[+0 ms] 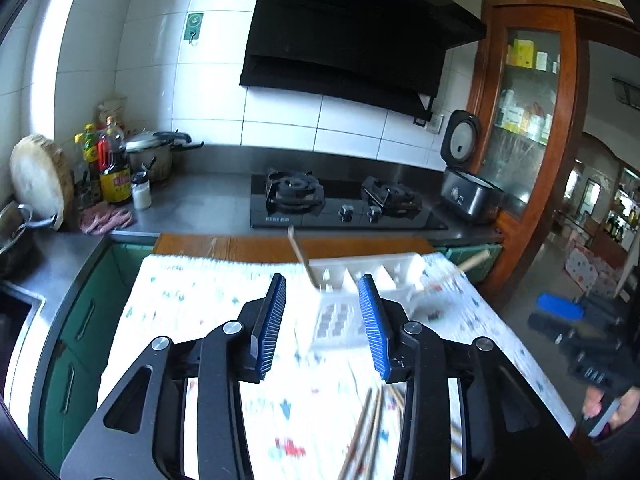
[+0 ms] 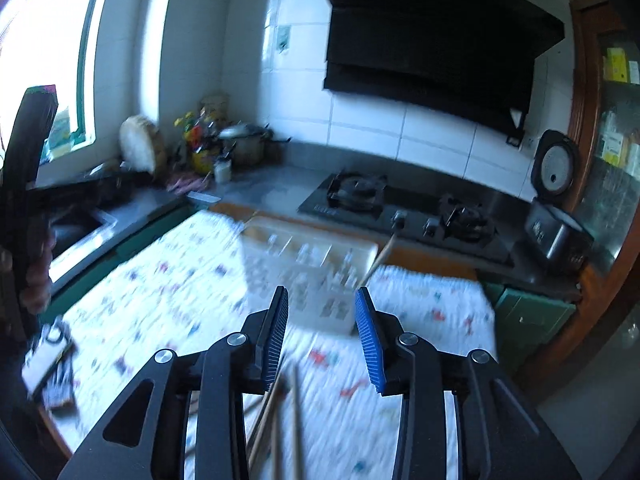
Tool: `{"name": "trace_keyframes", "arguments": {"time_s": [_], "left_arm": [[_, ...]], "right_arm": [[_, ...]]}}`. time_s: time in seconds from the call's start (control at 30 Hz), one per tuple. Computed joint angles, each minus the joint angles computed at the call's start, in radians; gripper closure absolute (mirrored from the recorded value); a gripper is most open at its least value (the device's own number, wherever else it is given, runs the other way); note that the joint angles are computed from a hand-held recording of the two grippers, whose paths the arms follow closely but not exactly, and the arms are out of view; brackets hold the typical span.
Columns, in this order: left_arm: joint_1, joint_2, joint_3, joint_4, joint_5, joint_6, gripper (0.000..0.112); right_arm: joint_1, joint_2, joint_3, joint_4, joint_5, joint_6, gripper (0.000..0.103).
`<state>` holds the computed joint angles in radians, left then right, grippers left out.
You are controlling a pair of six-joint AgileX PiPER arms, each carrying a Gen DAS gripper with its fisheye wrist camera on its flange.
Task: Organize utensils
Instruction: 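Lower the left tool onto another chopstick and close while the right tool grasps one too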
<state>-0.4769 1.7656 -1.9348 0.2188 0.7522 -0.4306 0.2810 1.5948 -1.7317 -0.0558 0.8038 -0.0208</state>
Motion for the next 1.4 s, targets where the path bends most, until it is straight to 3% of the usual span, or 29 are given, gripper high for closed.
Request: {"name": "trace_keyframes", "arguments": {"time_s": [0.23,0.43,0.53,0.63,0.83,1.23,1.4], "left_arm": [[-0.072,-0.240,0.422,0.197,-0.118,-0.231,0.074],[-0.111,-0.346,0.630,0.293,-0.170,-0.373,0.074],[-0.126,-0.377,0.714,0.364,-0.183,-0.470,0.074],[-0.113,-0.401,0.779,0.346,-0.214,-0.482,0.074],[-0.102,-0.420,0.863,0.320,-0.255,-0.455,0.074],[-0.089,-0.410,0.940,0.210,-0.325,-0.338,0.074],[-0.085,-0.386,0.969,0.087,-0.359,-0.205,0.074]], "right_arm": [[0.157,-0.204,0.472,-0.196,-0.168,0.263,0.069],[0.289,-0.246,0.695,-0.396,-0.225,0.554,0.077],[0.319,-0.245,0.758,-0.400,-0.261,0.613,0.082],[0.339,-0.235,0.795,-0.431,-0.293,0.690,0.085],[0.302,-0.181,0.808,-0.309,-0.353,0.648,0.090],[0.283,-0.120,0.763,-0.336,-0.315,0.707,0.090],[0.288,-0.106,0.761,-0.381,-0.313,0.754,0.094]]}}
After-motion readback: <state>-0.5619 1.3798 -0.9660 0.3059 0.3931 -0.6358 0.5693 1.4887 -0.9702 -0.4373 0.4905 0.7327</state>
